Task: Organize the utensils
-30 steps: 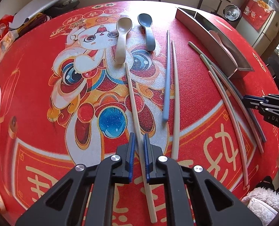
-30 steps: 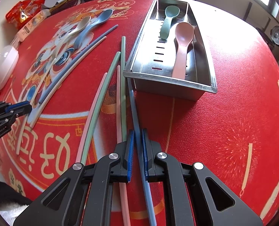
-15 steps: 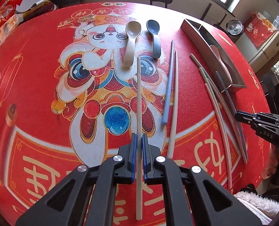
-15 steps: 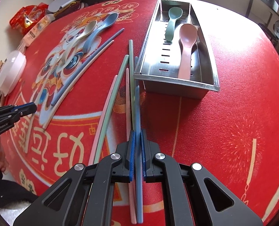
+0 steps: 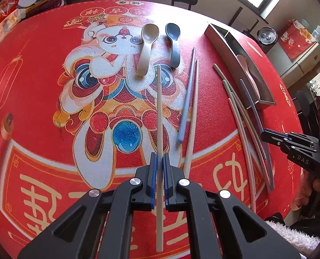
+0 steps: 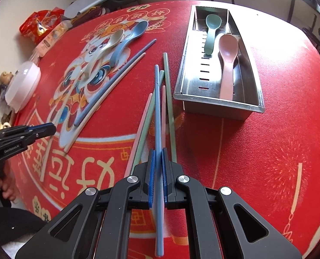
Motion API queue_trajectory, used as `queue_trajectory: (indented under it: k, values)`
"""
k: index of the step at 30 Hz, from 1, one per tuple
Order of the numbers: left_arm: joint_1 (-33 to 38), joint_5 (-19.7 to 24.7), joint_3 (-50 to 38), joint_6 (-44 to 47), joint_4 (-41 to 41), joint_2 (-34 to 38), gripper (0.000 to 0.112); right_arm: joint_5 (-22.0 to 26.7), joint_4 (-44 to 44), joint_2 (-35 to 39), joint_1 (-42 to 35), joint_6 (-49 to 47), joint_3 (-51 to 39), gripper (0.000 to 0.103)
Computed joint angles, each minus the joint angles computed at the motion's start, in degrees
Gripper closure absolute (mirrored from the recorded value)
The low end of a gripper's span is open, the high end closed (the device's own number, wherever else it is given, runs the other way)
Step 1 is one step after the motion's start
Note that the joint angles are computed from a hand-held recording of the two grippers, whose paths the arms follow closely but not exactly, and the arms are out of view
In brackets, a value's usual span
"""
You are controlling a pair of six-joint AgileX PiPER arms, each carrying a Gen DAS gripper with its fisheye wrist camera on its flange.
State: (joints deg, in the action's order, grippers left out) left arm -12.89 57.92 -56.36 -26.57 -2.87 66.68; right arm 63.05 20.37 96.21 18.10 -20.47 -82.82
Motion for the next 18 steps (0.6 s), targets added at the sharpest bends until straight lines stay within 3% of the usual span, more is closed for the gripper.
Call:
queue_trajectory:
  k: [18]
  values:
    - [3.1,1.4,-5.1,4.5,-7.6,3.2,0.107,3.1,5.9,1.3,-1.4,0.2,-3.9,0.097]
